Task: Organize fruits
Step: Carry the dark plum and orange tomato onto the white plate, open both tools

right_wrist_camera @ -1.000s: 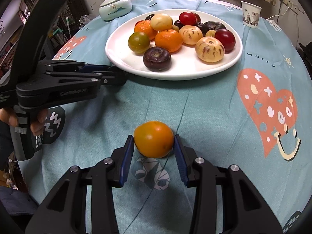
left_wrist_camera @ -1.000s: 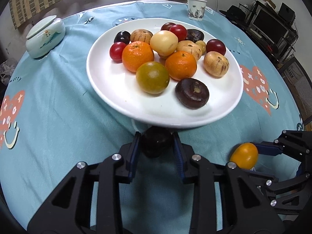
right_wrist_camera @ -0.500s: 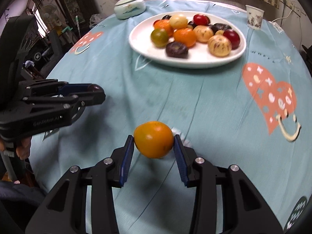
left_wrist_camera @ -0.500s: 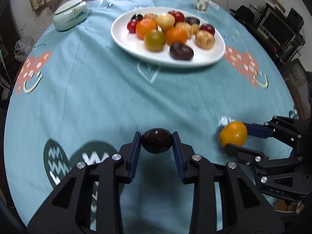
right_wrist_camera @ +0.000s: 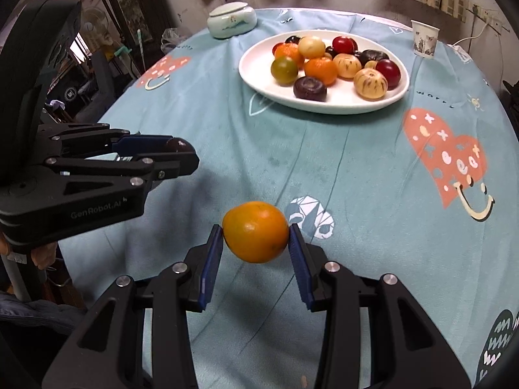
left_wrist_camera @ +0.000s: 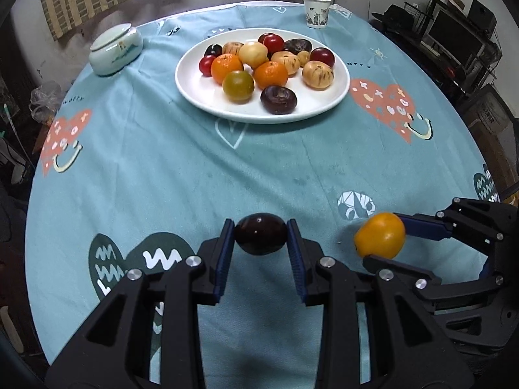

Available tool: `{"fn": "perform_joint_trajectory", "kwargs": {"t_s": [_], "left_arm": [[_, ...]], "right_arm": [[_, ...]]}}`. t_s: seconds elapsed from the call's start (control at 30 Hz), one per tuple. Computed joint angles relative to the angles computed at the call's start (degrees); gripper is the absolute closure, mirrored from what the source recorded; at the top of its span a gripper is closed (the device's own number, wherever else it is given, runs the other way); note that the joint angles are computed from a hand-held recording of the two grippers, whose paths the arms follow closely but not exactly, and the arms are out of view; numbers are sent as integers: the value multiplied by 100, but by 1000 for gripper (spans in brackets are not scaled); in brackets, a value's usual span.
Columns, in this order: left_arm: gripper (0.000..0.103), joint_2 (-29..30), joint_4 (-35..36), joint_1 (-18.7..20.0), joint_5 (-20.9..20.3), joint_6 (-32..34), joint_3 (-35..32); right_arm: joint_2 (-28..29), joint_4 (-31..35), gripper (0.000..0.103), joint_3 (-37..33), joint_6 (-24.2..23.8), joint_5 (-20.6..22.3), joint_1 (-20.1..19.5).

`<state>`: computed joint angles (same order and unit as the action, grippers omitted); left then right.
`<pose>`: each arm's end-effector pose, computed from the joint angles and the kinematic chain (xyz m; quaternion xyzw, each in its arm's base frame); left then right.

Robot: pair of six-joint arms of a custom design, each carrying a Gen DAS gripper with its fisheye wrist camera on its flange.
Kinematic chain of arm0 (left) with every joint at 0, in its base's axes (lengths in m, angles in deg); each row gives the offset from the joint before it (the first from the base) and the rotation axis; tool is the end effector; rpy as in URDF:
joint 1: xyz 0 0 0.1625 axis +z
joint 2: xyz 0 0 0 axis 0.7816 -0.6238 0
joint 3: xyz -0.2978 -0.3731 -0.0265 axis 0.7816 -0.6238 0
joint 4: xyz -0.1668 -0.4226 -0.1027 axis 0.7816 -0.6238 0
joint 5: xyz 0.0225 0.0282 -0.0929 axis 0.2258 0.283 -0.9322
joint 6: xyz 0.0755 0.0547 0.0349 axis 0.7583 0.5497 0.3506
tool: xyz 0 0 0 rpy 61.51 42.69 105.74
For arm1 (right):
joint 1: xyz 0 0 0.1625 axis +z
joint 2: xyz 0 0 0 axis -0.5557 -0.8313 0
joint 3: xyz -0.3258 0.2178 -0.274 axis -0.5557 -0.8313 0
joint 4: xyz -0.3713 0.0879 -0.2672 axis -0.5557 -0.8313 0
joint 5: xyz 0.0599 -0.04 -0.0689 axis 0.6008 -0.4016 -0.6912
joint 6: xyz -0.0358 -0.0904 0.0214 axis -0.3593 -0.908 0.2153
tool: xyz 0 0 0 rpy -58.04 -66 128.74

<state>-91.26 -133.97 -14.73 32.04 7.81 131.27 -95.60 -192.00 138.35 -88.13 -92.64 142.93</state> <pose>-0.1640 -0.3783 0.1874 0.1320 0.9007 -0.2023 0.3611 0.2362 -0.3771 0.0716 0.3288 -0.9219 0.1065 0.1753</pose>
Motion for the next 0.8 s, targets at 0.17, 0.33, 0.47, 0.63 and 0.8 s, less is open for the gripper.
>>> {"fn": "perform_joint_trajectory", "kwargs": {"t_s": [0.17,0.33,0.47,0.63,0.8], "left_arm": [[70,47,66,90,-166,8,29],[70,286,-136,385,-120,224,-133],[70,516,-357,599,119,498,-395],[70,730,-736,755,374,924,-712],[69,821,-1086,762,539,1208,-849]], "right_arm": [[-70,98,61,164,96,-132,-162],[46,-15,61,7,82,-213,-183],[153,-188,61,-353,-41,-247,-112],[287,-302,61,-812,-179,-232,-36],[356,-413,61,-1034,-277,-180,-18]]}}
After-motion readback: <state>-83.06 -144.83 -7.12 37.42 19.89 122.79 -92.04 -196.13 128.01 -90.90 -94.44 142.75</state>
